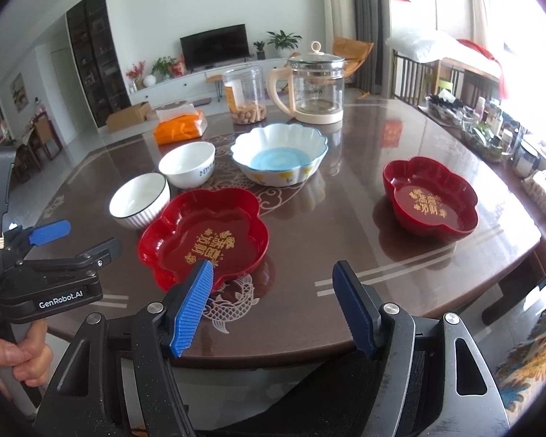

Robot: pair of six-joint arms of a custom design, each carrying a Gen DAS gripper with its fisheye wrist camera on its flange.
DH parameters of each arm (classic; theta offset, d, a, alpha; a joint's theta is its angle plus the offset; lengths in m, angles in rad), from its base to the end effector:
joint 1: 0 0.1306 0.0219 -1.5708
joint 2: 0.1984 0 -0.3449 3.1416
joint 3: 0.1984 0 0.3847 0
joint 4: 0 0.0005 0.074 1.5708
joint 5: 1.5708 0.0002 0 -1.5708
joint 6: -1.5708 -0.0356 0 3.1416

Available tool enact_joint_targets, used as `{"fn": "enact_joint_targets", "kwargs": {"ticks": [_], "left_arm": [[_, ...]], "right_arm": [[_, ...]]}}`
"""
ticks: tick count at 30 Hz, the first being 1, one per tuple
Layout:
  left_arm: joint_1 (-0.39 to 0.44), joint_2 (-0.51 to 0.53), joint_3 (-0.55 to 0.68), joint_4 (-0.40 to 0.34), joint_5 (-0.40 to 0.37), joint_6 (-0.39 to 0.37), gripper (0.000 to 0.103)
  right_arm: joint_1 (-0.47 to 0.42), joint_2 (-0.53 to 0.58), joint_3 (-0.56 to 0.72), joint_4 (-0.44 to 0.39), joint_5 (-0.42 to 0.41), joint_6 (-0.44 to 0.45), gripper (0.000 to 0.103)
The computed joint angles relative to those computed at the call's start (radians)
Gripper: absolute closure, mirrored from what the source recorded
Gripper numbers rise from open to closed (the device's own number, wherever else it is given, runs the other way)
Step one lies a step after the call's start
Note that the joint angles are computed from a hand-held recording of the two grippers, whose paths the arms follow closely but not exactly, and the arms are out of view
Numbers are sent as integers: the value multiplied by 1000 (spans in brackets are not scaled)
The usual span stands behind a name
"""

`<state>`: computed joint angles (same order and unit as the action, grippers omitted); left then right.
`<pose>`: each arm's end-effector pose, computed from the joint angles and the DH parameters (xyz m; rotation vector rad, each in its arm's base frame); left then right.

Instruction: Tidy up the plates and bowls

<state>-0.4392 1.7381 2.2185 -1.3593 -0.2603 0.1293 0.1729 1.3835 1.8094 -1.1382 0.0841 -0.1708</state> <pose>0.5064 -0.2283 0.5469 0.2594 2.3968 0.0591 0.4525 0.0755 0.5627 0.0416 2.2811 0.0840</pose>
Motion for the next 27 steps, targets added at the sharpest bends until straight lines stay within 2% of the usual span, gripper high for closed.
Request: {"fn": "enact_joint_targets", "kwargs": {"ticks": [4, 10, 15, 18, 22, 25, 27], "left_arm": [[13, -5, 4, -2, 38, 15, 12], [23, 8, 40, -12, 78, 52, 12], [21, -11, 20, 27, 77, 51, 12], [23, -4, 29, 29, 69, 41, 12], [51, 27, 74, -3, 118, 46, 12], [91, 49, 96, -41, 163, 77, 12], [117, 50, 78, -60, 194, 97, 12]], "right_arm": [[5, -52, -68, 128, 32, 37, 31], [0, -72, -99, 183, 7, 55, 31], [17, -110, -152, 276, 55, 118, 31], [17, -96, -134, 252, 45, 111, 31], [-5, -62, -86, 173, -10, 76, 31], [-51, -26, -36, 93, -91, 47, 31], [-76, 23, 21, 10, -118, 40, 31]]}}
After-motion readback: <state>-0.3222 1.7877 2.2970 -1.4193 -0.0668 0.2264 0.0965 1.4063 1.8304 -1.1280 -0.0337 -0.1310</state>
